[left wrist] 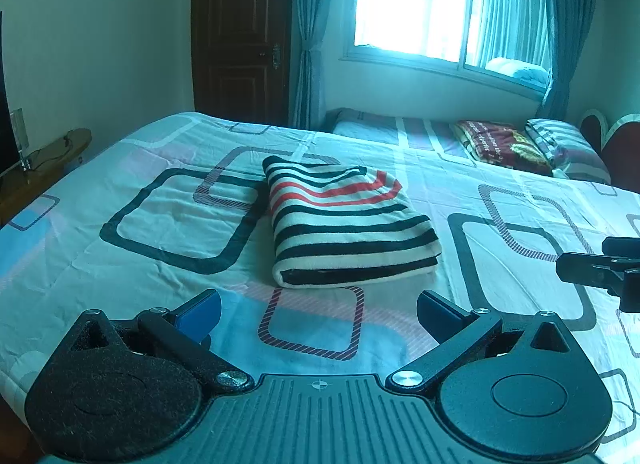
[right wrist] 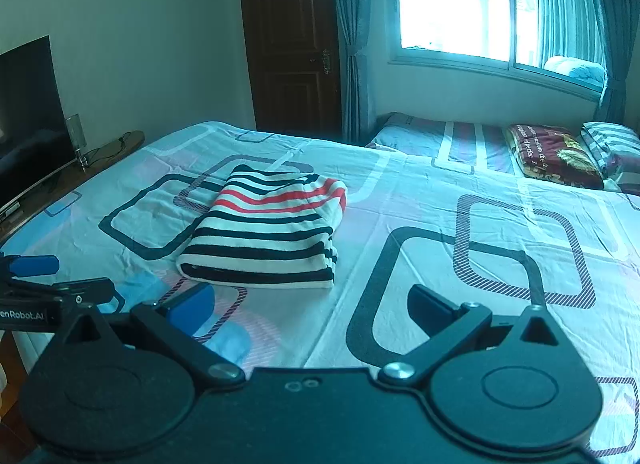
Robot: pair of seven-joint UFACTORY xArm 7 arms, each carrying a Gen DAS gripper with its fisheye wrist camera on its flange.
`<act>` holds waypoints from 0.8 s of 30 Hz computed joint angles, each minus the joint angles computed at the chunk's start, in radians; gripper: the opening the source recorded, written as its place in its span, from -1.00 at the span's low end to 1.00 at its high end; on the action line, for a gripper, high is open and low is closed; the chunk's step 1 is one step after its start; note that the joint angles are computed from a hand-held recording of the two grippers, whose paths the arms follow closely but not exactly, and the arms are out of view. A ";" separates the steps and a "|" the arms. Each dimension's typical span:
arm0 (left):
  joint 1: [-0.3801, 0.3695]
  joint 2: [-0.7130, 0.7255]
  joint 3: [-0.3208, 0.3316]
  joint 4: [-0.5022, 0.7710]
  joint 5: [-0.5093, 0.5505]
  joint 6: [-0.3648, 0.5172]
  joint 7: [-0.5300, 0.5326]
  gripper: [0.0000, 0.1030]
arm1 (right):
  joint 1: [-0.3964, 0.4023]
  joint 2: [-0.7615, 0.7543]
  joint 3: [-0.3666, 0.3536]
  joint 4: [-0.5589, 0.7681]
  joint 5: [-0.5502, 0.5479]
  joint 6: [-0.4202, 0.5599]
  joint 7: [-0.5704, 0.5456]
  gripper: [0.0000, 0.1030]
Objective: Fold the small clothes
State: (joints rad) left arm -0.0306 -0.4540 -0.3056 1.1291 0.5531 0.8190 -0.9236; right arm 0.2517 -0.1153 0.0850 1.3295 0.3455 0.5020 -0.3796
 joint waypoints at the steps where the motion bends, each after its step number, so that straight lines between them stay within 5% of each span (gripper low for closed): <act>1: 0.000 -0.001 -0.001 0.001 0.002 0.002 0.002 1.00 | 0.000 -0.001 0.000 0.000 0.000 0.000 0.001 0.99; 24: 0.011 -0.025 0.005 -0.002 -0.011 0.000 0.021 1.00 | 0.008 0.000 0.013 0.003 -0.027 -0.023 0.032 0.99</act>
